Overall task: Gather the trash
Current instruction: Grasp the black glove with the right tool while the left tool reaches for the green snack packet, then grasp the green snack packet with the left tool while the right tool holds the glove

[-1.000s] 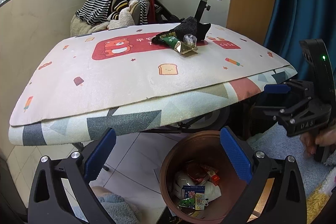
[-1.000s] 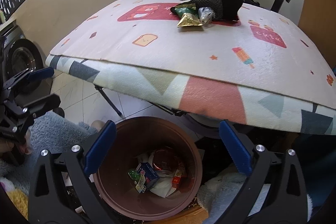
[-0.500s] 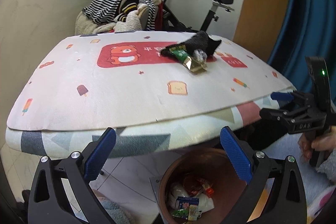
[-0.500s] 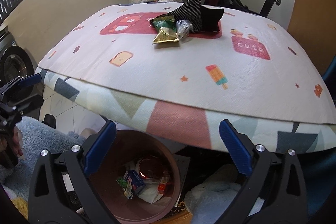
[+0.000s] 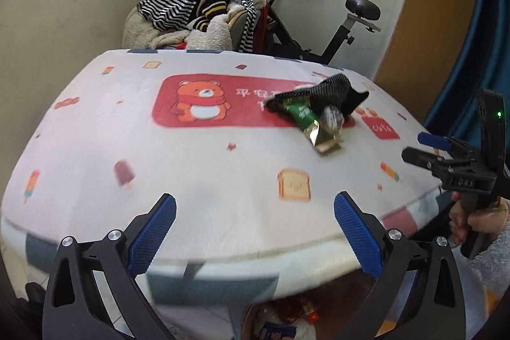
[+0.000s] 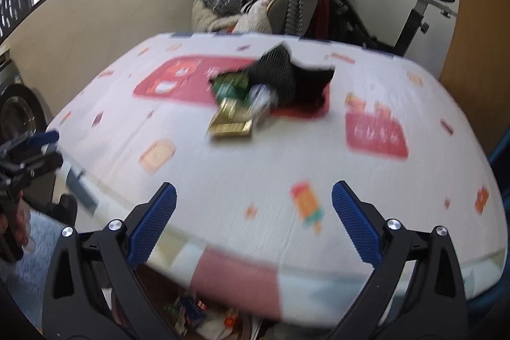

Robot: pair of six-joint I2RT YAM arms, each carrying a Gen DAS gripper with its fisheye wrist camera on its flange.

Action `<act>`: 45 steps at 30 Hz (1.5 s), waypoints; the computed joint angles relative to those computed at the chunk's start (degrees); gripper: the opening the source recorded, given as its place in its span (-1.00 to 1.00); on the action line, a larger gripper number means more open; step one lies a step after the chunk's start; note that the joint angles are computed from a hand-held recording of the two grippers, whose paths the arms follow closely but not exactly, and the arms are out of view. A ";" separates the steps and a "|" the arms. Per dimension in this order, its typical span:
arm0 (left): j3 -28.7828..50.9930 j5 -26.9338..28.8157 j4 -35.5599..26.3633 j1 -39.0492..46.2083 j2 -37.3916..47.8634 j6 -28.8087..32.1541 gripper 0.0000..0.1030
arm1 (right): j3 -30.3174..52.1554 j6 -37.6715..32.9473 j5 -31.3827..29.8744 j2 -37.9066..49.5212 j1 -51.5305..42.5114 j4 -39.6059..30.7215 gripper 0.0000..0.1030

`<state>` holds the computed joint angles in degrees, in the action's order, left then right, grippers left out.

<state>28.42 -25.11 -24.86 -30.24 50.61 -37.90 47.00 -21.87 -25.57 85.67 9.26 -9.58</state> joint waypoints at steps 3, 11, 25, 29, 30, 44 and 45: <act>2.99 2.44 4.84 4.07 5.52 3.98 0.88 | 6.26 1.33 0.00 5.36 0.81 1.22 0.76; 7.44 7.16 10.89 8.87 15.35 8.90 0.88 | 26.43 6.47 1.72 22.38 2.23 -0.48 0.36; 12.26 12.23 15.56 11.67 26.28 8.01 0.65 | 37.30 11.24 -6.55 29.22 -1.51 -4.16 -0.74; 14.03 12.87 15.70 11.05 28.74 7.81 0.59 | 30.34 16.71 -5.44 22.49 -4.74 4.23 -0.74; 14.54 13.25 15.88 11.00 29.52 7.61 0.57 | 28.48 17.44 -4.58 20.68 -5.50 6.33 -0.74; 36.25 21.84 14.61 14.48 53.35 9.80 0.14 | 28.52 15.77 -3.78 18.03 -12.51 1.38 -0.74; 38.57 21.95 13.31 14.56 55.44 10.23 0.09 | 28.23 15.47 -4.06 17.60 -13.02 0.72 -0.74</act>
<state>66.99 -3.16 -11.55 -15.69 106.05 -27.67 75.23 -6.41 -29.63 103.27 -3.76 -8.86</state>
